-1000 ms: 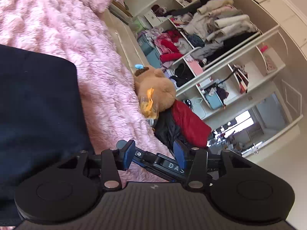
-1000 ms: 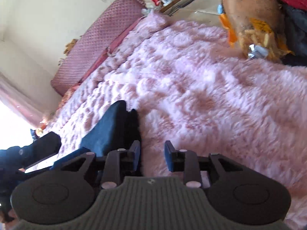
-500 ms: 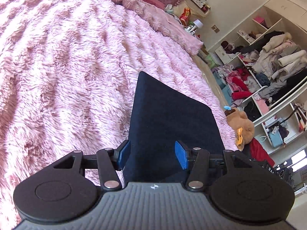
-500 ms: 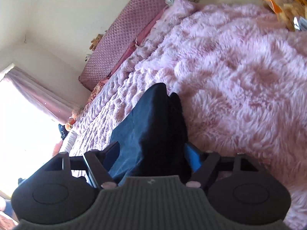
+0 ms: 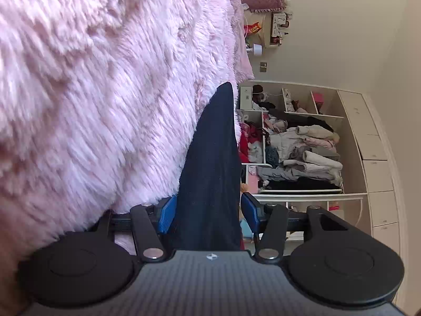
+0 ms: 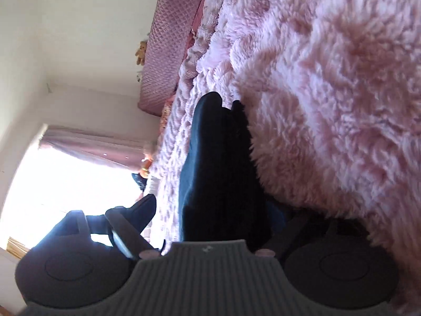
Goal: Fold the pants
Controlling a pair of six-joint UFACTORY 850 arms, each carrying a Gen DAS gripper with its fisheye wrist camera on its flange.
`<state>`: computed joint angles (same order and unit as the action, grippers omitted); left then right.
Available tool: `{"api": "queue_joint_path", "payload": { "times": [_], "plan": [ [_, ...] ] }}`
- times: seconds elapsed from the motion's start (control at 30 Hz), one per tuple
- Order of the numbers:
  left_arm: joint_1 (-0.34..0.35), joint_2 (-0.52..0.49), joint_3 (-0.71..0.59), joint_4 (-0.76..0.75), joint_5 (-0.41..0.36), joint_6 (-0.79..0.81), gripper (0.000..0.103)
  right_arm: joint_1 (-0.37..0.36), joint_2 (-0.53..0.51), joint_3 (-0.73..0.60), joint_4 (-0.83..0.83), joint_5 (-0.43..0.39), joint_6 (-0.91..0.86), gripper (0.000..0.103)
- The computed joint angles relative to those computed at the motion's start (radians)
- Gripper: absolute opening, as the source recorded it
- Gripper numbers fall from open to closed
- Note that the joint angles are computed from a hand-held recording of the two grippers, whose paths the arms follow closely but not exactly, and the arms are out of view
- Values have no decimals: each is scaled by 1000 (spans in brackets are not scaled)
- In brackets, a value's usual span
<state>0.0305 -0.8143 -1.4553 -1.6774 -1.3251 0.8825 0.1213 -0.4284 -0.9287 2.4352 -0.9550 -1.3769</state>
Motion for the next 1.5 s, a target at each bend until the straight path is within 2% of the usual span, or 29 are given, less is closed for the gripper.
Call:
{"api": "queue_joint_path", "payload": {
  "times": [0.07, 0.23, 0.43, 0.67, 0.8, 0.87, 0.93, 0.97, 1.17, 1.3, 1.5],
  "plan": [
    [-7, -29, -47, 28, -14, -17, 60, -17, -27, -18, -53, -38, 41, 74],
    [-32, -99, -179, 117, -32, -105, 60, -43, -105, -108, -210, -88, 153, 68],
    [-58, -155, -281, 187, -69, -173, 60, -49, -162, -153, -248, -162, 187, 67],
    [-85, -229, -403, 246, -131, -267, 57, -40, -193, -197, -285, -169, 187, 67],
    [-99, -220, -396, 267, -92, -306, 46, -27, -194, -205, -286, -138, 173, 61],
    [-99, -208, -374, 261, -72, -319, 35, -24, -183, -200, -290, -107, 172, 49],
    [-98, -179, -338, 264, -40, -303, 31, -23, -181, -201, -287, -98, 166, 42],
    [-100, -163, -324, 271, -21, -297, 30, -26, -184, -207, -288, -98, 169, 38],
    [-108, -101, -302, 336, 51, -318, 29, -17, -160, -194, -263, -71, 162, 33],
    [-114, -62, -293, 382, 81, -328, 28, 10, -131, -175, -188, -24, 147, 32],
    [-116, 32, -227, 393, 129, -280, 27, 28, -66, -133, -134, -14, 67, 32]
  ]
}}
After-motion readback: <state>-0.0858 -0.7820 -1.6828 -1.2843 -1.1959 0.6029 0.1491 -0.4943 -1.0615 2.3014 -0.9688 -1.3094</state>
